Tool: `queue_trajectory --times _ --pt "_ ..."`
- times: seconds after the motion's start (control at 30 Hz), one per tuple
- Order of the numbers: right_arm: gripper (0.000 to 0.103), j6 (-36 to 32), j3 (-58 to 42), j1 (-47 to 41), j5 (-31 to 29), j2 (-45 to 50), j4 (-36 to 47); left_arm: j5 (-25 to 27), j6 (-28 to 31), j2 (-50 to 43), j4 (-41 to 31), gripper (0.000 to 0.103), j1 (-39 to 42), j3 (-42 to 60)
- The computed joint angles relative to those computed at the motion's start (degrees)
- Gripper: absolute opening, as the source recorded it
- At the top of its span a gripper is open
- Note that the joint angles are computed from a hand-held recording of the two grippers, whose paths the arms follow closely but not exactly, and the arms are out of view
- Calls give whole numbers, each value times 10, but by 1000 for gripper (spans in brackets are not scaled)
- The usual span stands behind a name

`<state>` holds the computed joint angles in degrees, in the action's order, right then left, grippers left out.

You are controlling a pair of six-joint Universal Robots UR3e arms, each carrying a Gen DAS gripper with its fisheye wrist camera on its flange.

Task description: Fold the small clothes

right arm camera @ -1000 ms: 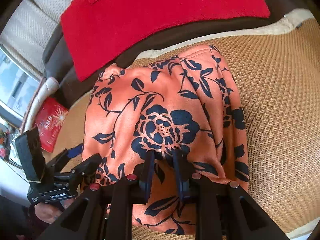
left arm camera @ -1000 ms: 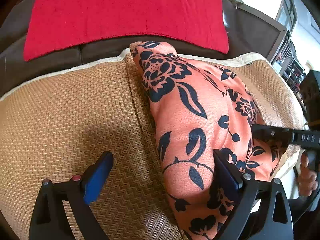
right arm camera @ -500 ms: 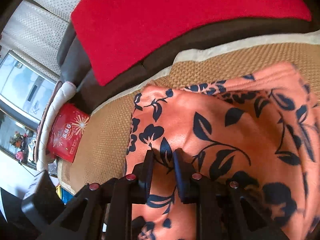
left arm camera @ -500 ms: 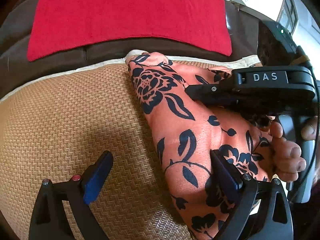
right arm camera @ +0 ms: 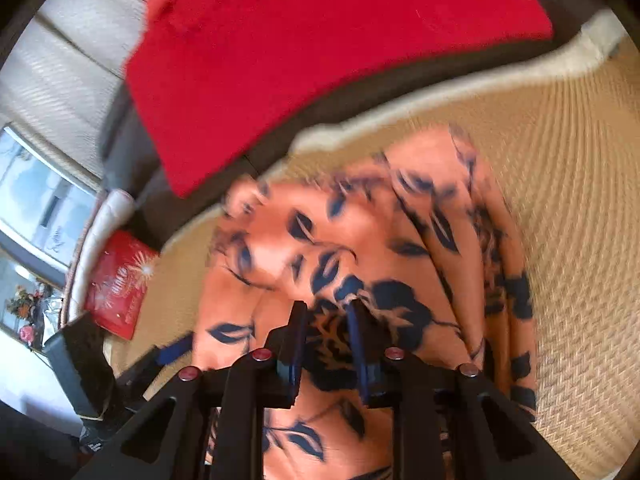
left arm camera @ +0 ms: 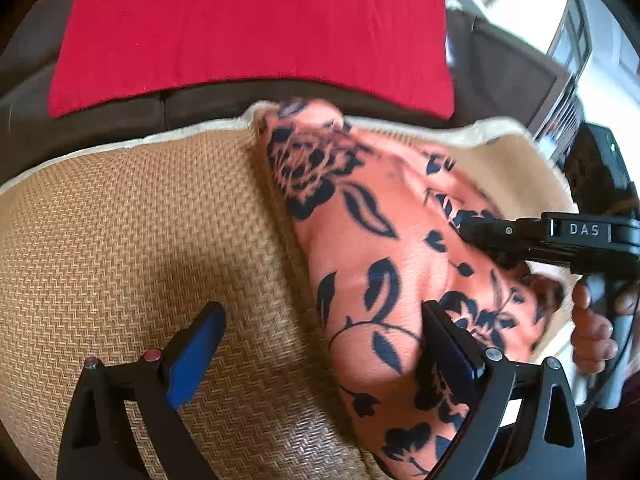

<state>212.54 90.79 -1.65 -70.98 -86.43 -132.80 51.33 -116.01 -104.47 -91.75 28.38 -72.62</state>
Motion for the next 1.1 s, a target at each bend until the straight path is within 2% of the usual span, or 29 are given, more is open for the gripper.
queue_trajectory --times 0.07,0.23,0.37,0.47,0.57,0.67,0.83,1.1 --pt "24 -8 -2 4 3 15 -3 3 -19 8 34 103 -3 -21" --pt "24 -13 -43 27 -45 16 22 3 -9 53 100 103 -1 -79" --pt "24 9 -30 35 -107 -4 -26 3 1 76 129 103 -3 -104" --pt "24 31 -29 25 -115 7 -19 5 -4 85 145 103 -8 -118" --pt "25 23 -46 21 -125 39 0 5 -8 88 177 103 -13 -139" --pt "25 26 -31 10 -107 43 -21 6 -10 100 179 103 -14 -148" --pt "25 30 49 -26 -51 14 -91 6 -12 105 184 103 -17 -155" --pt "25 19 54 -22 -61 11 -101 10 -21 96 175 103 -20 -142"
